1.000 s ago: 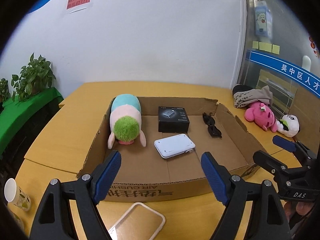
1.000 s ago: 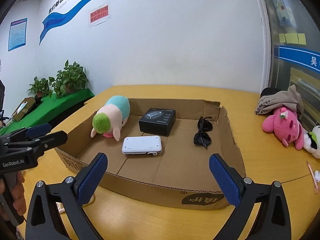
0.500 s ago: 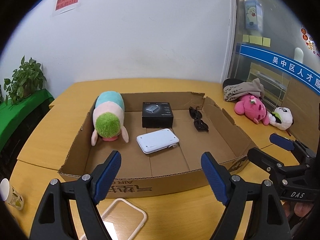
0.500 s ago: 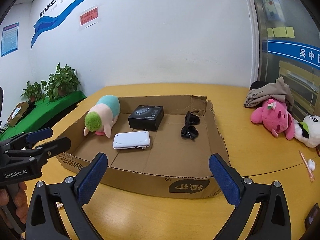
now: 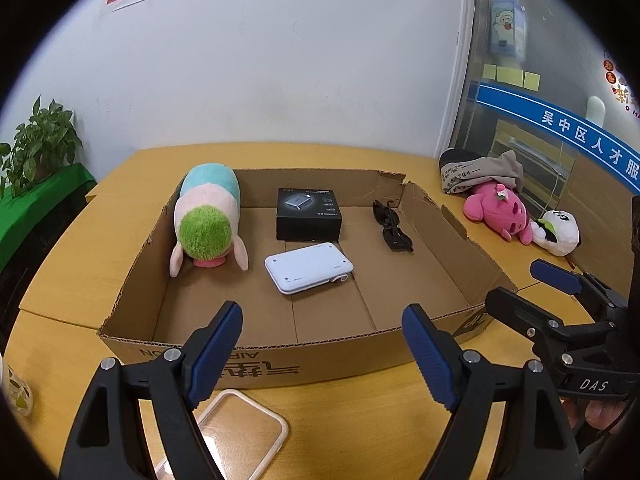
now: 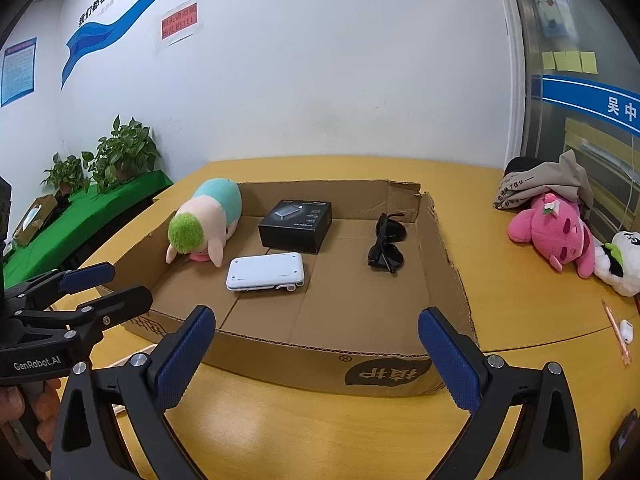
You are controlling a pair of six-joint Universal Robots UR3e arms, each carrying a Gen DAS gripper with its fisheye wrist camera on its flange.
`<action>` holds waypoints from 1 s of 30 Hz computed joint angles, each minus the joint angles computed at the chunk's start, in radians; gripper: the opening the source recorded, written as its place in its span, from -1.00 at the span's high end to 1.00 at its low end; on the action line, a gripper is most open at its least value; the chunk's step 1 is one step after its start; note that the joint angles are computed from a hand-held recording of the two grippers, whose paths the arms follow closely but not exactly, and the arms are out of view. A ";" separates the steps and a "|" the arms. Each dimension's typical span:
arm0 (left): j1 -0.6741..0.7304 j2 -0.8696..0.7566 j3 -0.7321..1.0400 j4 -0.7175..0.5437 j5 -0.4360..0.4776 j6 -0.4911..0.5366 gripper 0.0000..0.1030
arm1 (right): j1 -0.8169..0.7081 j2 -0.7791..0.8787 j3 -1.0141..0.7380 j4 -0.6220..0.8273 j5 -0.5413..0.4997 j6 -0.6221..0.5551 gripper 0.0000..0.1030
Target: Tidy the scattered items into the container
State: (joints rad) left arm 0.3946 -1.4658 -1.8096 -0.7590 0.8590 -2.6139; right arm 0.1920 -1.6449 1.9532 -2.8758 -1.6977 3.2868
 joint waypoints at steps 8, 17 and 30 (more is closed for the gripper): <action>0.127 0.072 -0.046 -0.201 -0.049 0.185 -0.59 | -0.028 -0.021 0.042 0.014 0.193 -0.023 -1.00; 0.379 0.061 -0.137 -0.406 0.028 0.443 -0.58 | 0.075 0.258 -0.083 0.039 0.406 -0.042 -1.00; 0.463 -0.082 -0.084 -0.481 0.049 0.462 0.07 | 0.163 0.549 -0.344 0.124 0.384 -0.051 -0.47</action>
State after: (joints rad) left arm 0.8577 -1.5474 -1.8939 -1.2402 0.9079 -2.1516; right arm 0.3552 -1.0955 1.6091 -2.7515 -1.3133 3.2361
